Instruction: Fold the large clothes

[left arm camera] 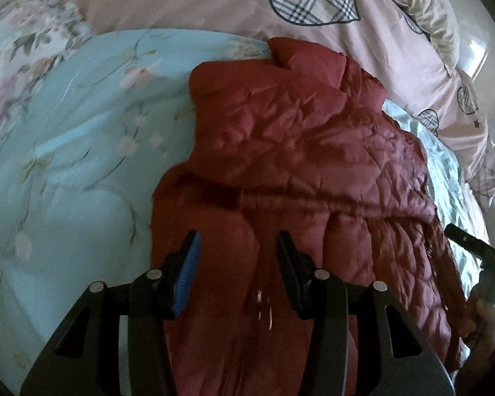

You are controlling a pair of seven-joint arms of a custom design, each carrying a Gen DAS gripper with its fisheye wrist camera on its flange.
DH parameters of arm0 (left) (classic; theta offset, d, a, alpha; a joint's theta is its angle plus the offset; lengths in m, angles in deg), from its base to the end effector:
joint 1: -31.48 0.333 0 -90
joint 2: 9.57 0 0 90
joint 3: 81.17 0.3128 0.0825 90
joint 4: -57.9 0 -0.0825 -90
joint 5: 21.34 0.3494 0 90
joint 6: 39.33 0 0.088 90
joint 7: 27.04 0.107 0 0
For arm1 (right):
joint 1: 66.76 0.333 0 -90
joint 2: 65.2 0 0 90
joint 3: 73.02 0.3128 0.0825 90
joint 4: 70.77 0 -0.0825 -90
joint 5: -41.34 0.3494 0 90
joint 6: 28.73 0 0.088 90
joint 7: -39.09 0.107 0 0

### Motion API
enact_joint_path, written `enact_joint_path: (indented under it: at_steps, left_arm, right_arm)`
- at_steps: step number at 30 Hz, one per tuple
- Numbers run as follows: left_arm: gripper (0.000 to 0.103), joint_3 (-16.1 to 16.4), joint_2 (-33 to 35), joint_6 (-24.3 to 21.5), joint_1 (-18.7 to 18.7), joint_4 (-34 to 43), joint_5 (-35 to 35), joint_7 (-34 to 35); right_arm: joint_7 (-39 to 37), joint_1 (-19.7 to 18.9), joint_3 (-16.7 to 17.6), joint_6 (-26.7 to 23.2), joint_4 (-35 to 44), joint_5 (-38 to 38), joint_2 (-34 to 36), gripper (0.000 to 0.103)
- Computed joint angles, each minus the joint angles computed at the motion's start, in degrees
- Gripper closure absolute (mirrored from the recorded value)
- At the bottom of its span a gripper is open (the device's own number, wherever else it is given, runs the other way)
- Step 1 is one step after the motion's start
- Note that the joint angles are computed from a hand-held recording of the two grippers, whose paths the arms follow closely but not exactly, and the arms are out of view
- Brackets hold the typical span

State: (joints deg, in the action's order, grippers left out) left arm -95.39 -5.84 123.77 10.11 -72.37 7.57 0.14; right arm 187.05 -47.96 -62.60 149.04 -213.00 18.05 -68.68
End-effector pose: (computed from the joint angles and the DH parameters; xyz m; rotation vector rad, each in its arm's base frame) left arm 0.4214 -0.3314 0.4024 -2.0376 1.9704 -0.7495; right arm 0.4081 0.2670 0.4089 -1.6609 1.8309 -0.2303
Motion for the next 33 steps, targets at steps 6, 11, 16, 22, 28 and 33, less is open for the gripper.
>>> enact_joint_path:
  at_steps: [6, 11, 16, 22, 28, 33]
  left_arm:
    - [0.058, -1.72, -6.05, -0.11, 0.62, -6.45, -0.96, -2.76]
    - [0.058, -3.81, -11.25, 1.76, 1.65, -12.67, -3.88, -4.45]
    - [0.058, -5.5, -14.91, 2.94, 2.18, -16.72, -8.33, -3.17]
    - [0.058, -5.78, -19.0, 3.3, 1.32, -20.55, -13.98, 1.03]
    - [0.053, -4.84, -21.35, 3.24, -1.15, -23.85, -20.52, 5.87]
    - [0.042, -3.37, -22.91, 5.17, -3.86, -26.69, -26.23, 9.96]
  right_arm:
    - [-1.1, 0.01, 1.75, 1.62, -6.81, 4.74, -6.7, 0.037]
    - [-3.46, 1.03, 2.64, 1.84, -11.42, 10.81, -11.61, 0.034]
    - [-3.3, -0.68, 6.05, 0.59, -15.6, 13.64, -17.17, 0.031]
    - [-2.08, -0.71, 7.27, -2.32, -20.36, 16.06, -23.88, 0.031]
    - [-0.61, 0.85, 6.48, -7.04, -24.46, 17.56, -29.82, 0.029]
    - [-1.19, 4.58, 4.81, -8.59, -26.39, 19.08, -31.16, 0.029]
